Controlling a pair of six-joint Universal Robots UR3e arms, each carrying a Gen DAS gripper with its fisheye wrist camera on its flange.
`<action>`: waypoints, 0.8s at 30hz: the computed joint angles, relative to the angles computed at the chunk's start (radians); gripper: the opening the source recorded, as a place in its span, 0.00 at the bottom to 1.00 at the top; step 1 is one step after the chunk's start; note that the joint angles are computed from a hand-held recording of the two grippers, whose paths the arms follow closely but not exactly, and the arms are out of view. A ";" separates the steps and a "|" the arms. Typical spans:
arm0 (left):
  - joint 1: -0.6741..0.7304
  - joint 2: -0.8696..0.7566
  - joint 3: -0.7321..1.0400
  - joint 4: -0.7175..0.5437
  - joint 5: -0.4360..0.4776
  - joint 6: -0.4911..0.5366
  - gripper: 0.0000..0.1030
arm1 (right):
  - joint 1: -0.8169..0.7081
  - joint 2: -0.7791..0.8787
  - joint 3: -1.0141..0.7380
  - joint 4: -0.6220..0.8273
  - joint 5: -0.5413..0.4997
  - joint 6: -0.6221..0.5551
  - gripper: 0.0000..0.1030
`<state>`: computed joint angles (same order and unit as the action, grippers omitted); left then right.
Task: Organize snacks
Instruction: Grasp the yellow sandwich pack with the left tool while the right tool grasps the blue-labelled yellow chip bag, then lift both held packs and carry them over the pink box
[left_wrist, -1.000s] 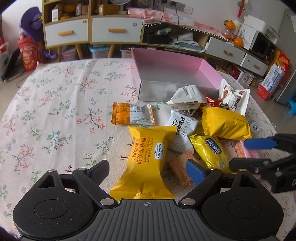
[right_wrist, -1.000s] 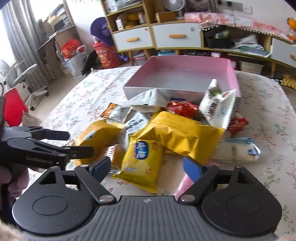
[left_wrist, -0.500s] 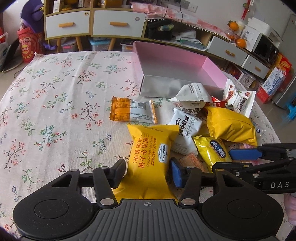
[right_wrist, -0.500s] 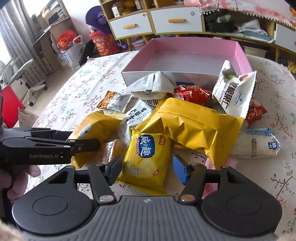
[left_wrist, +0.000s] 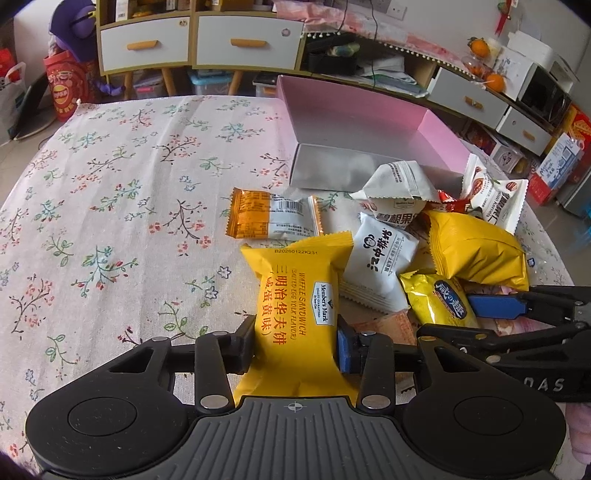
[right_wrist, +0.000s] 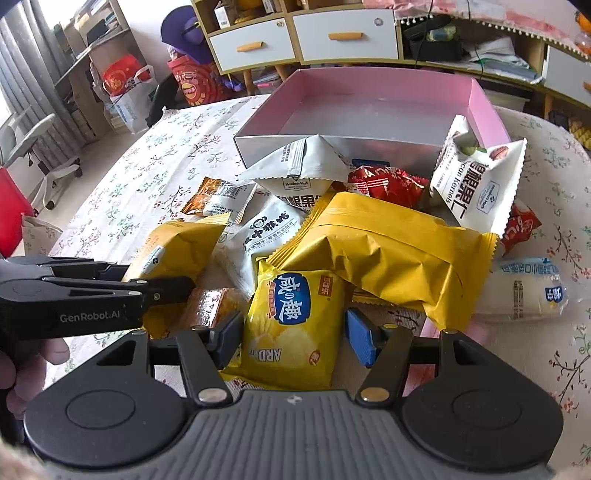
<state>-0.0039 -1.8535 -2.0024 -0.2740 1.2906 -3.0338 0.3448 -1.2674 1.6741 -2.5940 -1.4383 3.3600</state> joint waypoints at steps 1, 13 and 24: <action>-0.003 0.000 0.001 0.000 0.004 -0.003 0.37 | 0.007 0.005 -0.006 0.001 -0.013 -0.005 0.56; 0.004 0.037 -0.010 -0.017 -0.003 -0.003 0.36 | 0.008 0.014 -0.057 0.065 -0.026 -0.026 0.44; 0.032 0.089 -0.010 -0.034 -0.052 -0.005 0.36 | -0.048 -0.052 -0.019 0.054 0.111 0.042 0.38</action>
